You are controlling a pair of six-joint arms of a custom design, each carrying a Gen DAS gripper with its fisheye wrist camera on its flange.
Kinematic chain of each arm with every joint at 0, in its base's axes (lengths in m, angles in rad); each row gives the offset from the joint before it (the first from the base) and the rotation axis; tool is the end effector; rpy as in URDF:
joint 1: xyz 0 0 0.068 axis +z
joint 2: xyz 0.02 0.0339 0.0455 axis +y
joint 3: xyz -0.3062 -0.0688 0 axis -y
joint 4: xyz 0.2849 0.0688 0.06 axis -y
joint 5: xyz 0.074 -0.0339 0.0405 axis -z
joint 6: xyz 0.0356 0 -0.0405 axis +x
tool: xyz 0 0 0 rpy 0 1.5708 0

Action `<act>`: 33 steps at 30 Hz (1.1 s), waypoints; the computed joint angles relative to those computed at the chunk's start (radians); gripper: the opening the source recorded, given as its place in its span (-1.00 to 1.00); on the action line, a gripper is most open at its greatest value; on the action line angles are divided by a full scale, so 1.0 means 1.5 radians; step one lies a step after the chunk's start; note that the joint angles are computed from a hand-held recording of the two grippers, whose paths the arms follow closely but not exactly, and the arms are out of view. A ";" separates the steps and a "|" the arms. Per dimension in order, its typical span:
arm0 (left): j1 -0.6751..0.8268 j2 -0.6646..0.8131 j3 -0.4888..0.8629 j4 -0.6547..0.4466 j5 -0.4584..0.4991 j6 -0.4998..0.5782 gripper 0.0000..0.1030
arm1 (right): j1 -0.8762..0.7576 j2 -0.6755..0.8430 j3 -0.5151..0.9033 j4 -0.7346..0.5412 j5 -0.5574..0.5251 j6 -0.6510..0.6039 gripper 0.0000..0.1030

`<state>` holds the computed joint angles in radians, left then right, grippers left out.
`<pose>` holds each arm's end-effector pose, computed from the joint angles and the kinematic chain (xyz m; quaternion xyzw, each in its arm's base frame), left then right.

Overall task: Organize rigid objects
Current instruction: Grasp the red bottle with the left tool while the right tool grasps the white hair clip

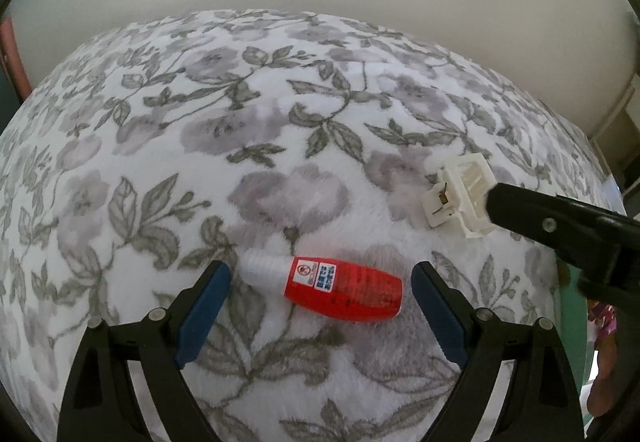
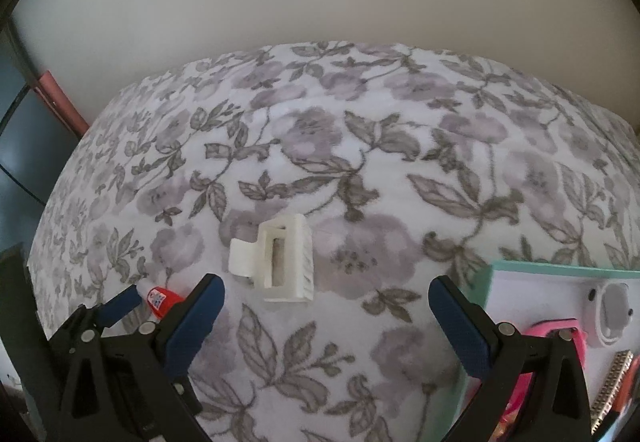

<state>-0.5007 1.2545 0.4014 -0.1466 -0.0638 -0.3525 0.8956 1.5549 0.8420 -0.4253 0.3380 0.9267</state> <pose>0.1910 -0.1020 0.1372 0.0620 0.9571 -0.0886 0.2690 0.2061 0.2385 0.1810 0.0511 0.9621 0.0665 0.2595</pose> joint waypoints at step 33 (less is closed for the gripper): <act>-0.015 0.012 -0.008 0.039 -0.003 0.089 0.66 | -0.018 0.106 0.070 0.026 -0.056 -0.060 0.04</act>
<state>-0.5232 1.2723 0.3887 -0.0884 -0.0677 -0.2194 0.8685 1.7142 0.9468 -0.3865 0.2533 0.8367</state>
